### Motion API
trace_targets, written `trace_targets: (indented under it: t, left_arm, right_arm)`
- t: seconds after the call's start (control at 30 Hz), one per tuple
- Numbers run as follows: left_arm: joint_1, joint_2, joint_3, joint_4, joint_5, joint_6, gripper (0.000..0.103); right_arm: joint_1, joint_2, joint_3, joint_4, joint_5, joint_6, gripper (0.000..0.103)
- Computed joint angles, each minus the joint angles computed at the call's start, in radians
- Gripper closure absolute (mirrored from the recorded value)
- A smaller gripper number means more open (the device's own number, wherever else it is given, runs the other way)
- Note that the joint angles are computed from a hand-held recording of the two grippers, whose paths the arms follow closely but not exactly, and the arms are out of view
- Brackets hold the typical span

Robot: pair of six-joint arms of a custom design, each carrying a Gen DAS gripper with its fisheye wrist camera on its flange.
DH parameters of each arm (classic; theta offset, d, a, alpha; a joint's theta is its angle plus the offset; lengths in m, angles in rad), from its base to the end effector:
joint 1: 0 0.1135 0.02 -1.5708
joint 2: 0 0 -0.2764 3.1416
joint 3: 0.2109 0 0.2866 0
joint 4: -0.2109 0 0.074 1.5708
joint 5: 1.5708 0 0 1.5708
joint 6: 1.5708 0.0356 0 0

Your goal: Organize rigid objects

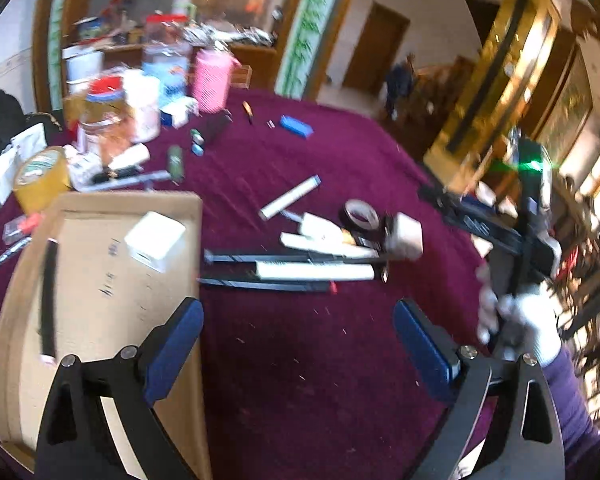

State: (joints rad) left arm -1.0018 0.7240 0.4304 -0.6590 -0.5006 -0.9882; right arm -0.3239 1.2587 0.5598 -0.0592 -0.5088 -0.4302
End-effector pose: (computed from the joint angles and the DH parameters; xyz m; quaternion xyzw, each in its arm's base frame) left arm 0.1004 -0.1252 0.1872 -0.0691 0.9234 -0.1187 0.3584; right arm 0.2563 -0.0678 0.1699 -0.1466 0.8825 0.0741 0.4408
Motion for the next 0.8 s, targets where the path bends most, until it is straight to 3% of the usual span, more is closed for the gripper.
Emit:
trace_targets:
  t: [0.17,0.27,0.43,0.63,0.8]
  left_arm:
    - [0.039,0.17,0.014,0.102,0.07,-0.002,0.007]
    - [0.07,0.296,0.04,0.169,0.091,0.014,0.007]
    - [0.137,0.51,0.101,0.314,0.157,0.081,0.007]
    - [0.16,0.596,0.145,0.338,0.066,0.133,0.008]
    - [0.254,0.64,0.134,0.414,0.173,0.195,0.009]
  right_arm:
    - [-0.112,0.307,0.122,0.106,-0.062,0.083,0.002]
    - [-0.141,0.399,0.227,0.008,-0.079,0.104,0.008]
    - [-0.167,0.352,0.19,0.029,-0.133,0.095,0.008]
    - [-0.16,0.342,0.171,0.041,-0.146,0.084,0.008]
    - [-0.146,0.345,0.168,0.044,-0.129,0.083,0.008]
